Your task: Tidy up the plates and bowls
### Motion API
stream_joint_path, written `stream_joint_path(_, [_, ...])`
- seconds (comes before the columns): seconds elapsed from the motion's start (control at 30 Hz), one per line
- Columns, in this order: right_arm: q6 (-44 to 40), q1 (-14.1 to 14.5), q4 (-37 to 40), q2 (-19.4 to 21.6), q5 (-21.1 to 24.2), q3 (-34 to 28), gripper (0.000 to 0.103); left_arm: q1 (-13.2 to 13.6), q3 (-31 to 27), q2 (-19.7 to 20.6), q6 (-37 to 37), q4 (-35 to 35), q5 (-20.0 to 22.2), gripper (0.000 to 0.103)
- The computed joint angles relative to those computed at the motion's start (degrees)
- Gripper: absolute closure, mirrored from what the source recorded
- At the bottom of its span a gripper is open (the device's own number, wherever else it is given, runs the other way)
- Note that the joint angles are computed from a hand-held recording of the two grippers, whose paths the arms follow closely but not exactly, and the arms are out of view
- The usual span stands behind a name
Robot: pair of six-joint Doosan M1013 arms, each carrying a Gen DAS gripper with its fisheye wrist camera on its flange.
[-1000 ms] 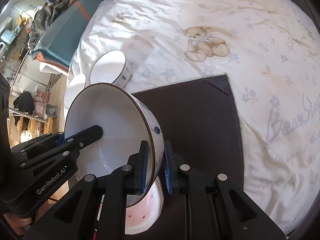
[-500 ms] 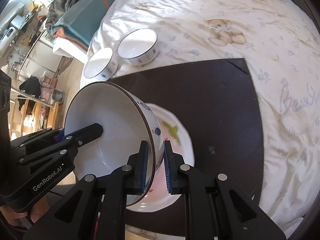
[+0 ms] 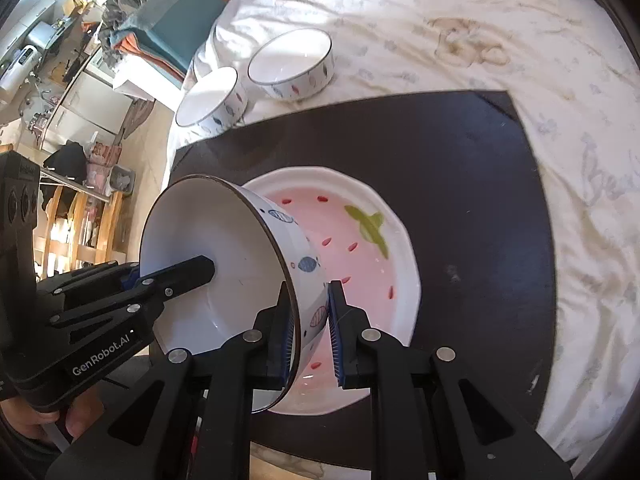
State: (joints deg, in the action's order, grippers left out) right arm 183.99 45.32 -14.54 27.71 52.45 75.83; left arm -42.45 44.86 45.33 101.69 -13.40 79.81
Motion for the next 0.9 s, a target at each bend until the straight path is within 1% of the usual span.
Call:
stream_joint_path(0.1, [-1.2, -0.6, 2.2, 0.9, -0.5, -0.7, 0.085, 0.3, -2.1, 1.6, -1.7, 0.1, 1.6, 0.096])
stream_joint_path(0.27, [-3.6, -1.5, 6.1, 2.0, 0.0, -1.4, 0.084, -0.1, -2.6, 2.4, -1.8, 1.2, 1.8, 0.096])
stream_joint_path(0.37, [-4.2, -1.8, 8.1, 2.1, 0.2, -1.0, 0.084, -0.4, -3.1, 3.1, -1.6, 1.7, 3.0, 0.096])
stream_joint_path(0.47, [-4.0, -1.9, 8.7, 1.9, 0.4, -0.5, 0.084, -0.8, -3.8, 3.4, -1.4, 2.0, 3.1, 0.096])
stream_joint_path(0.57, [-3.8, -2.0, 9.0, 1.7, 0.3, 0.0, 0.084, -0.9, -5.0, 4.2, -1.9, 2.1, 4.2, 0.096])
stream_joint_path(0.63, [-4.3, -2.1, 9.6, 1.8, 0.4, 0.1, 0.084, -1.1, -4.9, 4.4, -2.0, 2.5, 4.4, 0.096])
stream_joint_path(0.77, [-5.7, -2.2, 10.7, 2.4, 2.3, -0.8, 0.084, -1.2, -4.5, 4.4, -2.1, 2.9, 4.5, 0.095])
stream_joint_path(0.9, [-6.3, -2.4, 11.3, 2.5, 2.3, -0.7, 0.084, -1.3, -4.5, 4.5, -2.0, 3.0, 4.1, 0.095])
